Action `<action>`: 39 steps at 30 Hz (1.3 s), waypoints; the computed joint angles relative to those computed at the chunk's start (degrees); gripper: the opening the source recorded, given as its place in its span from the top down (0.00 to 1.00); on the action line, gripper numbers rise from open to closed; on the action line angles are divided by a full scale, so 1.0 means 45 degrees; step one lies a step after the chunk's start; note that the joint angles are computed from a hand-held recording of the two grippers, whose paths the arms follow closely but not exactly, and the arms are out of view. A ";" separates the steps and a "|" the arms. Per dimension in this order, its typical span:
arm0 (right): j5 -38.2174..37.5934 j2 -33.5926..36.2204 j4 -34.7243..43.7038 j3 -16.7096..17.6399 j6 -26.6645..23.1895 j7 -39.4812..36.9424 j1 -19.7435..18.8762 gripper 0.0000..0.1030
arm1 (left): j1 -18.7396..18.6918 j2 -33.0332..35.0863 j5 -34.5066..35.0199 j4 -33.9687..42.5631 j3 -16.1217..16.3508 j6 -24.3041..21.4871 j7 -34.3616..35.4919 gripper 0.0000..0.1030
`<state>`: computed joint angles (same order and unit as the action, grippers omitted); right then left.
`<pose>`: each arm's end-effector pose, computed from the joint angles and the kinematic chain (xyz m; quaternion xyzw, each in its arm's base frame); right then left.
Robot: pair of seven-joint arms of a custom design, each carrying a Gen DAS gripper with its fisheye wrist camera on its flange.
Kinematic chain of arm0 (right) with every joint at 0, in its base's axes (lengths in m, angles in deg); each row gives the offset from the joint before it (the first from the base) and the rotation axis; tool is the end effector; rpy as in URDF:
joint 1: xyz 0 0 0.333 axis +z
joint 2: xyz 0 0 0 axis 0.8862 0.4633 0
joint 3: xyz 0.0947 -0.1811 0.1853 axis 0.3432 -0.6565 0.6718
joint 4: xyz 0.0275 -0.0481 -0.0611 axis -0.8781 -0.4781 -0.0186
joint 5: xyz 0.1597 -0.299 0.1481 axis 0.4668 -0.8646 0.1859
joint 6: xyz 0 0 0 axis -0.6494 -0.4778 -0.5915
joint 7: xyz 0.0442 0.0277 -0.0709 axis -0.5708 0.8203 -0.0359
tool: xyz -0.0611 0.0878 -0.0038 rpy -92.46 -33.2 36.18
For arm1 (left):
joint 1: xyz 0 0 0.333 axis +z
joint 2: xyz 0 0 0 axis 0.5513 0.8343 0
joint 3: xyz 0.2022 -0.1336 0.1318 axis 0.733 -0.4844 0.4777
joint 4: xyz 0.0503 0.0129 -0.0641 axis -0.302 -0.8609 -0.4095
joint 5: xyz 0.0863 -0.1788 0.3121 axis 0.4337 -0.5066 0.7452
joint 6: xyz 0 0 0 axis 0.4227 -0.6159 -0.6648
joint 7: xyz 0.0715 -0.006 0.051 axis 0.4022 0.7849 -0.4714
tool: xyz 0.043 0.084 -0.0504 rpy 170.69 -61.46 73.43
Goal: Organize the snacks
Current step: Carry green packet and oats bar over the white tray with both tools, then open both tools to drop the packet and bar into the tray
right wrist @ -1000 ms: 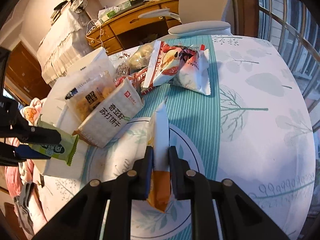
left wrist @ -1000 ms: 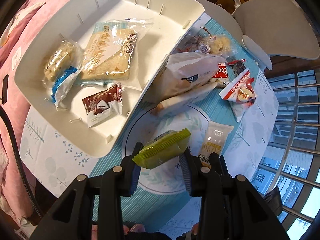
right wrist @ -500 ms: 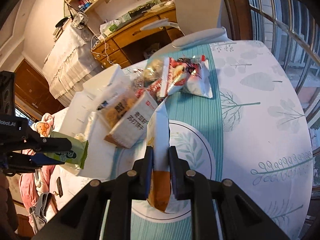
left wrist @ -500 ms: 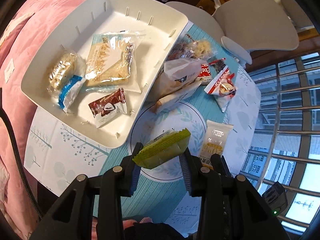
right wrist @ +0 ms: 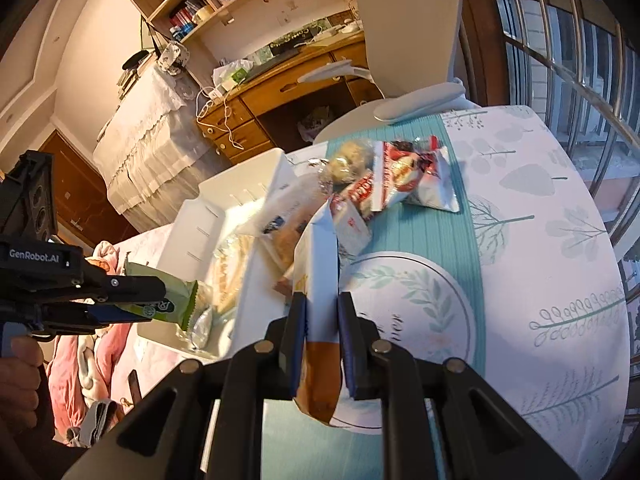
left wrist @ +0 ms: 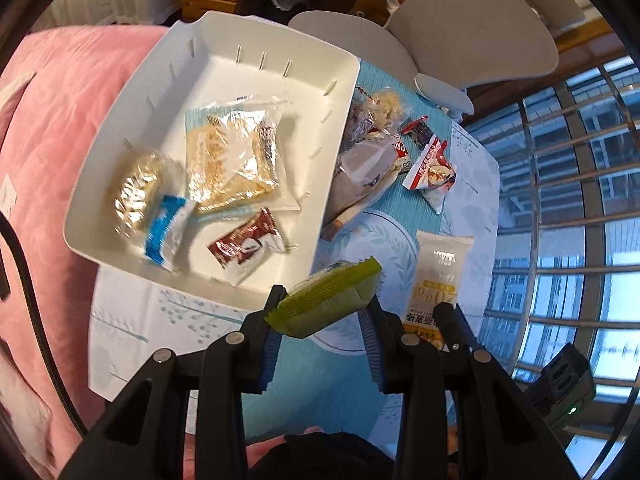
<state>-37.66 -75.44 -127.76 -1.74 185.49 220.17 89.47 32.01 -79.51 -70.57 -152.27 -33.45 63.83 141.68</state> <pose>0.3622 0.1854 0.4198 -0.5673 0.7371 -0.0692 0.3607 0.4563 -0.0794 0.4768 0.7261 -0.6640 0.1583 0.0830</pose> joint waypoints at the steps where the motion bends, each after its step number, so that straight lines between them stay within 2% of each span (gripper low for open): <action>1: -0.0054 0.0064 0.0109 0.0302 -0.0008 0.0227 -0.0172 0.85 | 0.0024 0.0045 0.0053 0.0096 0.0109 -0.0128 0.0320 0.66; 7: -0.1120 0.0616 0.0964 0.2284 -0.0040 0.2144 -0.1452 0.85 | 0.0360 0.0383 0.0142 0.0601 0.0544 -0.0773 0.2046 0.66; 16: -0.3923 0.1918 0.2623 0.4666 -0.0008 0.5571 -0.3332 0.85 | 0.1108 0.1056 0.0457 0.1325 0.0874 -0.1457 0.4160 0.66; 22: -0.6090 0.2862 0.3794 0.5776 -0.0131 0.7924 -0.4303 0.85 | 0.1568 0.1665 0.0578 0.1767 0.1010 -0.1708 0.5170 0.66; 27: -0.8249 0.3802 0.4842 0.6340 -0.0320 1.0052 -0.4797 0.85 | 0.1913 0.2202 0.0783 0.2115 0.1080 -0.1775 0.5882 0.66; 32: -0.9732 0.4610 0.5678 0.6176 -0.0592 1.1361 -0.4547 0.82 | 0.2165 0.2777 0.1111 0.2466 0.1061 -0.1739 0.6155 0.63; 34: -0.9210 0.4885 0.5870 0.5809 -0.0877 1.0935 -0.4044 0.81 | 0.2242 0.3041 0.1114 0.2653 0.1064 -0.1787 0.6145 0.58; 37: -0.8545 0.5044 0.5878 0.5261 -0.0938 1.0679 -0.3405 0.72 | 0.2307 0.3242 0.1062 0.2836 0.1049 -0.1790 0.6338 0.48; 39: -0.8385 0.5038 0.5809 0.4933 -0.0957 1.0736 -0.3063 0.70 | 0.2313 0.3276 0.1143 0.2892 0.1009 -0.1789 0.6411 0.47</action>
